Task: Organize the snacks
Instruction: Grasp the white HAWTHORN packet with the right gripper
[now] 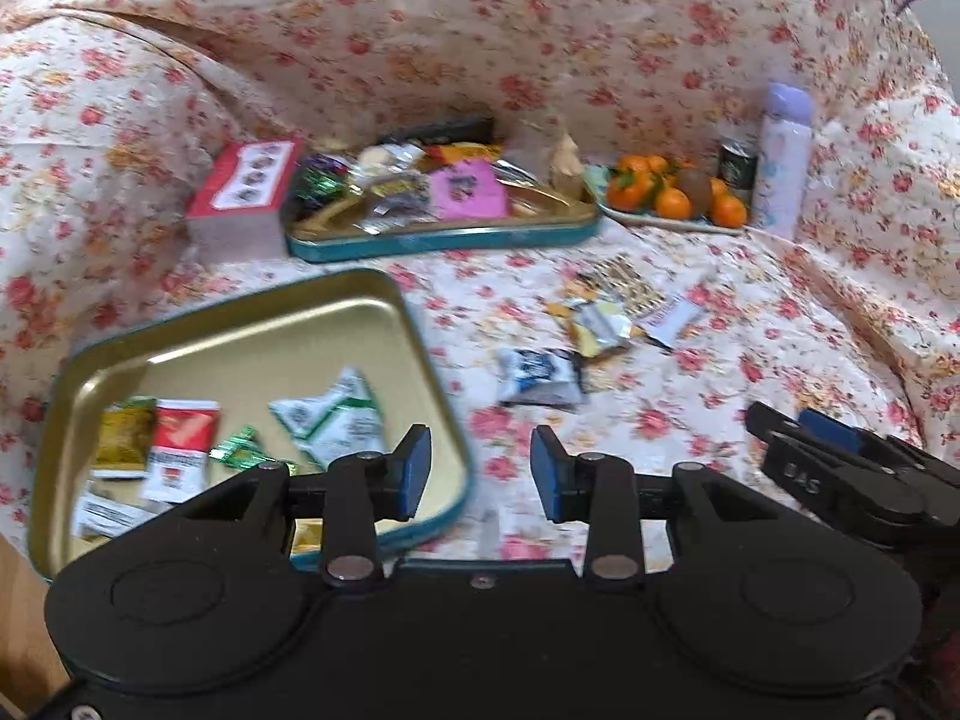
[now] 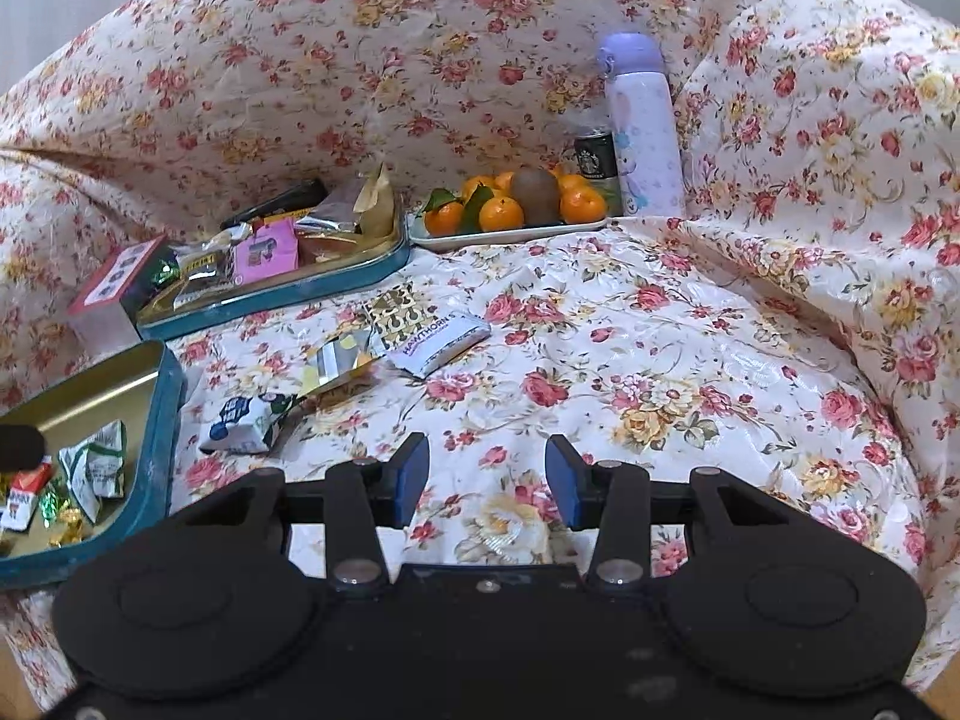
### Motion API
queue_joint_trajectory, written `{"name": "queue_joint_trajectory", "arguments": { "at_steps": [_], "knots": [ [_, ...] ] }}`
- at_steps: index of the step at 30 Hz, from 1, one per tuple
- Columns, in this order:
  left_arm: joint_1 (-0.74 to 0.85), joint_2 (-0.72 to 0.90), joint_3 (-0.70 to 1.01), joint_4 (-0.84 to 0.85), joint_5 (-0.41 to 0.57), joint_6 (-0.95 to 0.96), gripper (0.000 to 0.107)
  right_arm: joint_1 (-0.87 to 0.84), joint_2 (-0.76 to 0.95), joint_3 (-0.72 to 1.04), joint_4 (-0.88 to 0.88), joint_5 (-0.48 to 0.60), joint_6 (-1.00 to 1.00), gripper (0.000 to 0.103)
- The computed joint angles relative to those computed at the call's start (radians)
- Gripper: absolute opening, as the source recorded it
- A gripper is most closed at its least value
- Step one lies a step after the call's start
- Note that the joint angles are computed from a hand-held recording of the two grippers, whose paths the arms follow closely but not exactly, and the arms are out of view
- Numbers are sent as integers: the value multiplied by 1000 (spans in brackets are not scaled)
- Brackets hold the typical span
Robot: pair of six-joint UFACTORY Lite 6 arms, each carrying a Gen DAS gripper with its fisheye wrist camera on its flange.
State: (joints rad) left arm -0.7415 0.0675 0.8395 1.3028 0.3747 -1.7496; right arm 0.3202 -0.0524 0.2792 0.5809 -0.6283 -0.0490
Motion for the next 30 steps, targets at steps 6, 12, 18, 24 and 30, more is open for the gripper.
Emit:
{"name": "queue_joint_trajectory", "arguments": {
  "at_steps": [6, 12, 18, 24, 30],
  "knots": [
    [-68, 152, 127, -9, 29, -50, 45, -105, 83, 49, -231, -39, 105, 45],
    [-81, 288, 236, -60, 30, -33, 45, -228, 186, 166, -478, -16, 245, 45],
    [-79, 354, 276, -107, 29, -7, 45, -319, 340, 378, -836, 63, 576, 45],
    [-63, 391, 310, -135, 29, 27, 45, -294, 524, 623, -952, 184, 722, 45],
    [-44, 406, 329, -158, 15, 52, 45, -270, 645, 775, -892, 258, 724, 45]
  ]
}}
